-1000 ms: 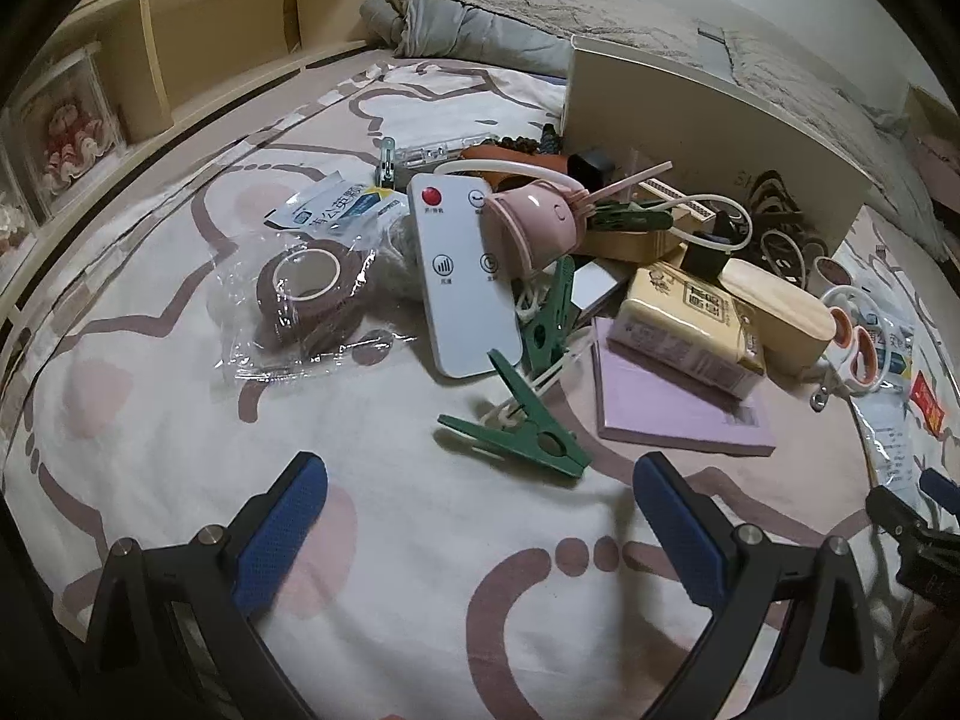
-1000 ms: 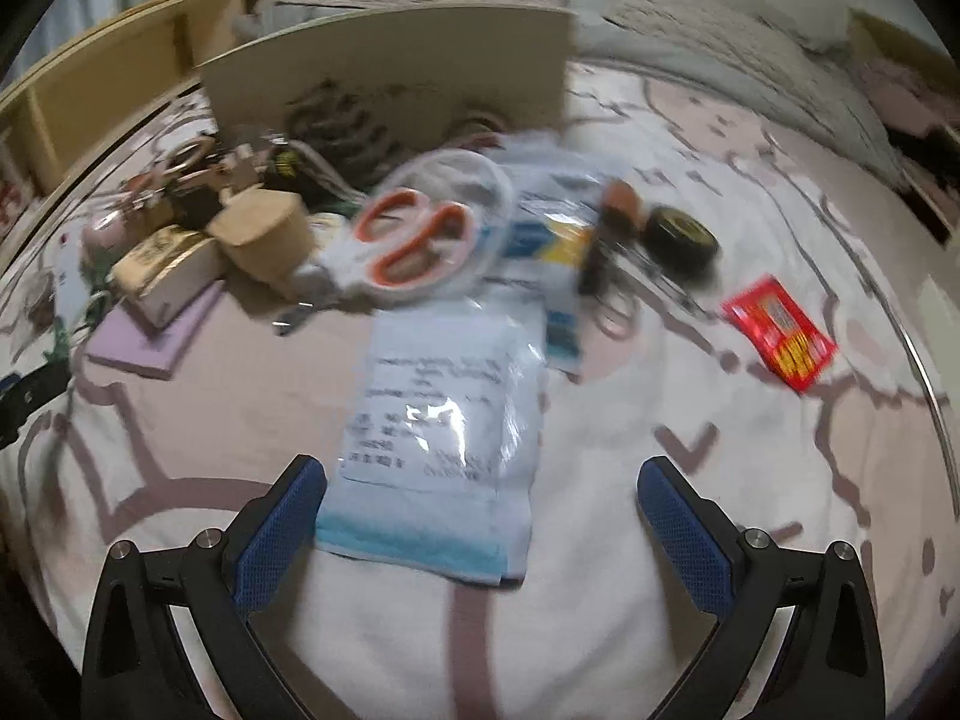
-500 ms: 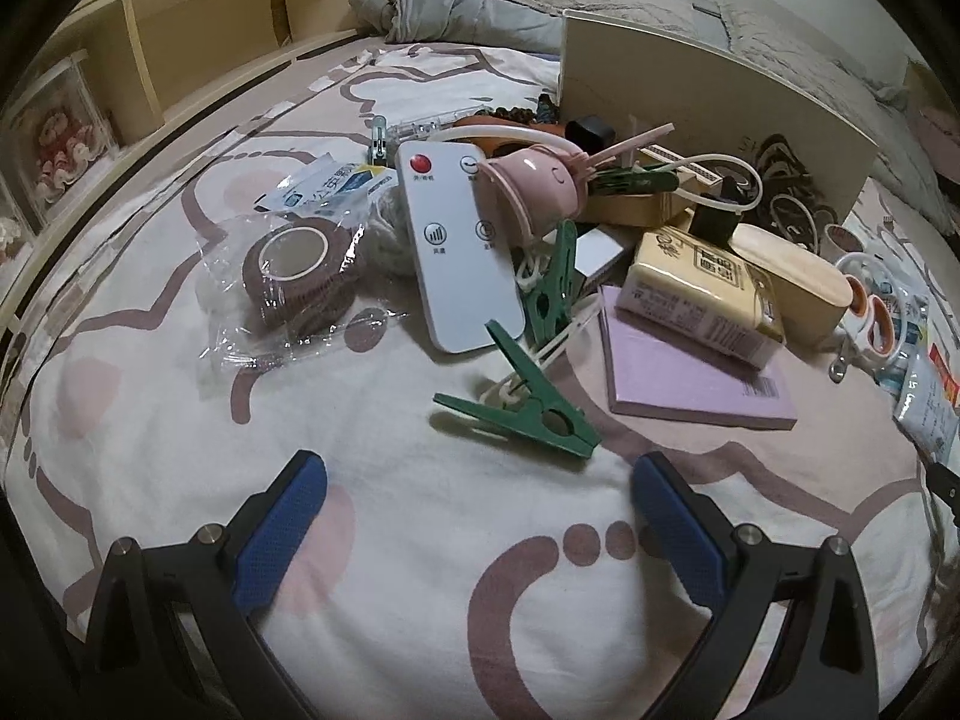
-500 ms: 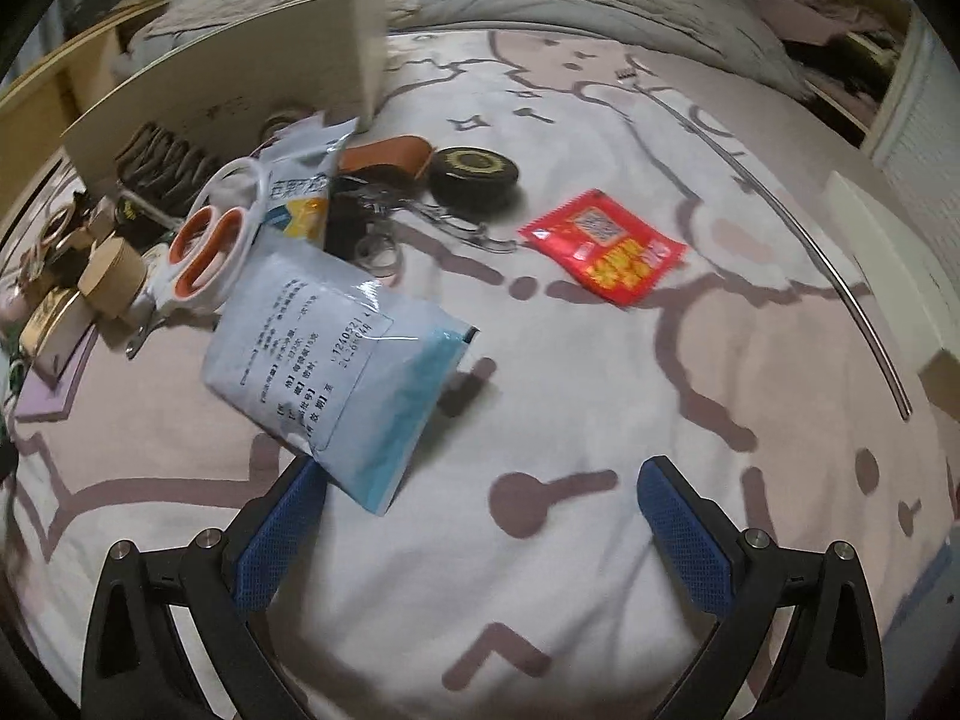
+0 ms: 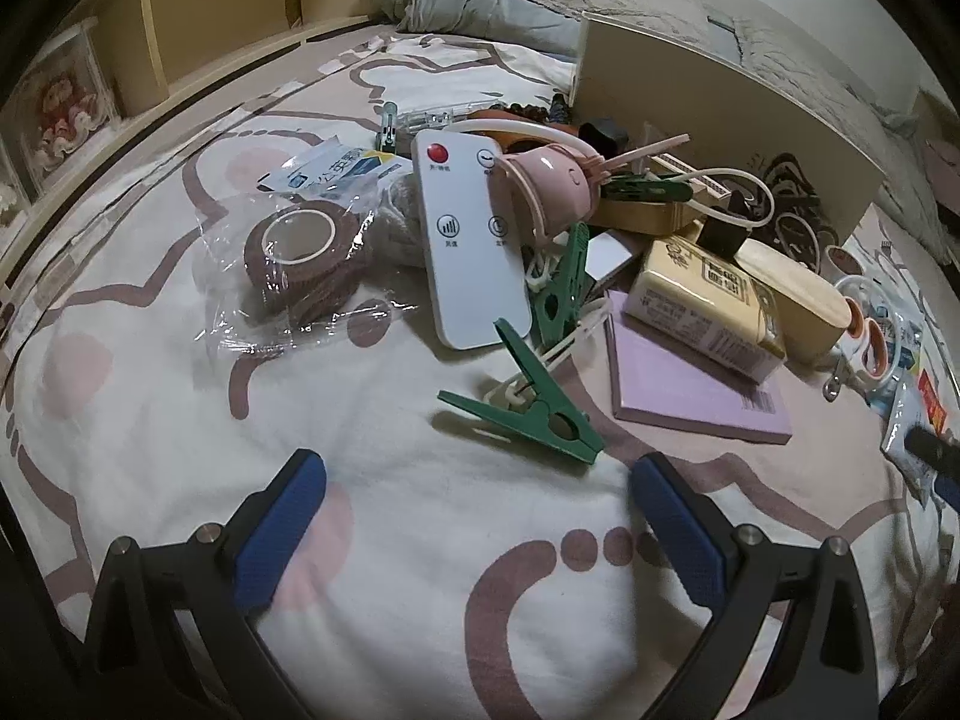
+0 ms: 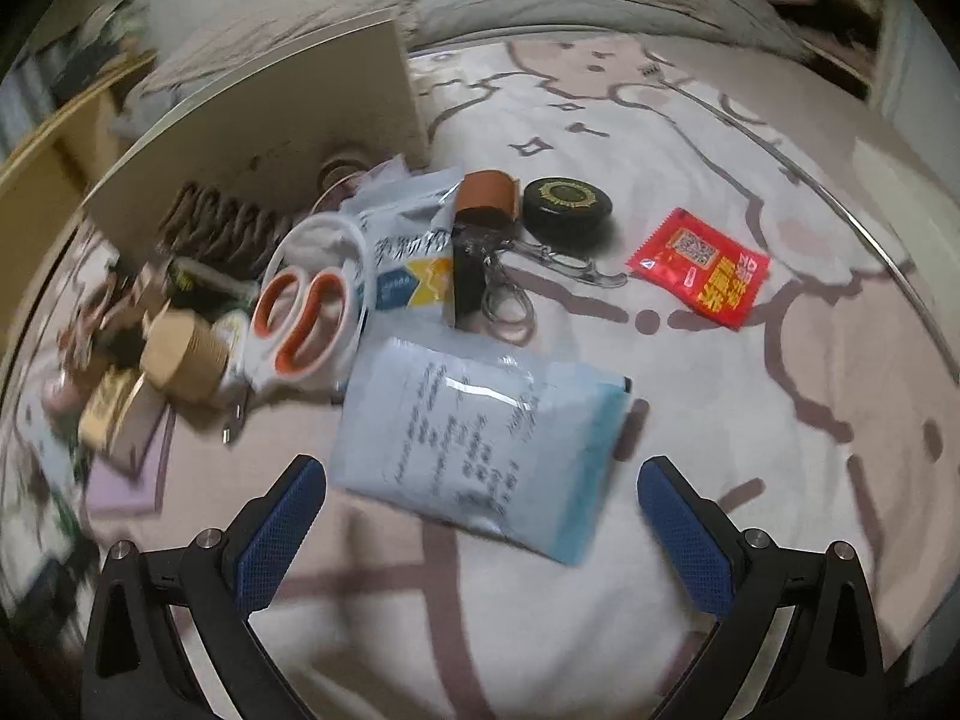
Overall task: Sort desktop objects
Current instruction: 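Lower the right tool over the white-blue medicine packet while the left tool approaches the green clothespin, then close the right tool on the medicine packet while the left tool grasps the green clothespin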
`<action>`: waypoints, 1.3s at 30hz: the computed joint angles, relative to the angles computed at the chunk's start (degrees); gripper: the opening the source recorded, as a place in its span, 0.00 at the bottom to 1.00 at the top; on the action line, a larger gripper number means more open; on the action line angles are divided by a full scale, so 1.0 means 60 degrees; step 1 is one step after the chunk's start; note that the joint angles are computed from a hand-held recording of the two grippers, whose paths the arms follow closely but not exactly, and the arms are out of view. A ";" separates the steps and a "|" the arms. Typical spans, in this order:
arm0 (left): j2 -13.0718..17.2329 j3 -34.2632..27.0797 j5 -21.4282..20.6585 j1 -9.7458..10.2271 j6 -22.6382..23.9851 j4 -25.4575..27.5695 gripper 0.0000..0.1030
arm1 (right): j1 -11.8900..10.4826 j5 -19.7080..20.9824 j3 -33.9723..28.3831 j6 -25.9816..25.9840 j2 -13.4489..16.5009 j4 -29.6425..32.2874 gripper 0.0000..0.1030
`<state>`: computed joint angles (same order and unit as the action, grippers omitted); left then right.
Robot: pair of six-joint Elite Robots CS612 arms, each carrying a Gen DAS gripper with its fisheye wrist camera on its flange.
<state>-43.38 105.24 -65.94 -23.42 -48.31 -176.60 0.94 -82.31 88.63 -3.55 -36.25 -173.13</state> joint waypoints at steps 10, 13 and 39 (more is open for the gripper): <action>0.0103 -0.0097 0.0612 -0.0115 -0.0292 0.0058 1.00 | 0.0424 -0.1393 -0.0350 0.0573 0.0327 -0.0162 1.00; 0.0103 -0.0063 0.0638 -0.0121 -0.0206 -0.0060 0.98 | 0.0359 -0.1209 -0.0323 0.0428 0.0367 -0.0285 1.00; 0.0078 0.0112 0.0295 -0.0078 0.0433 -0.0964 0.33 | 0.0161 -0.0257 0.0073 -0.0081 0.0341 -0.0961 1.00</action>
